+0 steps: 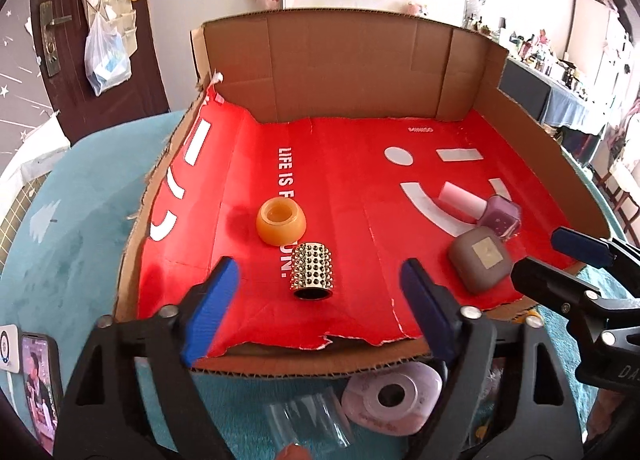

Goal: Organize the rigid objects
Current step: 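Move both tools back out of the box over the remaining items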

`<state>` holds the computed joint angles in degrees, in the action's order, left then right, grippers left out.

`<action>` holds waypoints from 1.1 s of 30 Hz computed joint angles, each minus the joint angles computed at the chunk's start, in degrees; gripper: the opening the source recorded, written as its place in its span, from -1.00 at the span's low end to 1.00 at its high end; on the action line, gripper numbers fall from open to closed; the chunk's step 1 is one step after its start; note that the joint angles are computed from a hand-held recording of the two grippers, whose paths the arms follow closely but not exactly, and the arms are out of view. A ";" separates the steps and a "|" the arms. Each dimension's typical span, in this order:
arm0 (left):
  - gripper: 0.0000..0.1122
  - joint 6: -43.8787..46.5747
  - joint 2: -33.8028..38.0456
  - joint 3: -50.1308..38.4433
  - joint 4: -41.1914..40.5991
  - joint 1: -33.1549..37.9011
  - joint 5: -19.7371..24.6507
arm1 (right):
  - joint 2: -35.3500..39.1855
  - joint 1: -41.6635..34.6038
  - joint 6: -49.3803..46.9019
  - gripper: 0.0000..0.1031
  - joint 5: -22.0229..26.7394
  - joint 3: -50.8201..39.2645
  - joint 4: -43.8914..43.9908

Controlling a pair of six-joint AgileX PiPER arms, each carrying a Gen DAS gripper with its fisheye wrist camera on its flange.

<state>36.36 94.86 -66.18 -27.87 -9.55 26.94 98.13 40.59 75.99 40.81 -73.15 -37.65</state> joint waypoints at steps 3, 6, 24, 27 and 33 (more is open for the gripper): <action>0.66 1.23 -1.57 1.35 -1.00 0.17 -0.51 | -1.05 0.64 1.31 0.60 0.06 0.88 -0.99; 0.71 2.90 -2.70 2.32 -2.40 0.48 -0.53 | -2.09 1.42 2.82 0.72 0.19 1.72 -2.13; 0.83 12.03 -12.31 11.67 -10.25 2.49 -5.65 | -7.19 8.16 14.52 1.00 5.24 5.48 -12.64; 0.83 14.17 -13.62 12.45 -12.45 3.62 -4.42 | -7.88 9.61 16.11 1.00 6.57 6.02 -13.92; 0.83 19.25 -16.42 14.64 -17.37 6.40 -2.02 | -8.09 12.55 17.80 1.00 10.26 5.39 -15.97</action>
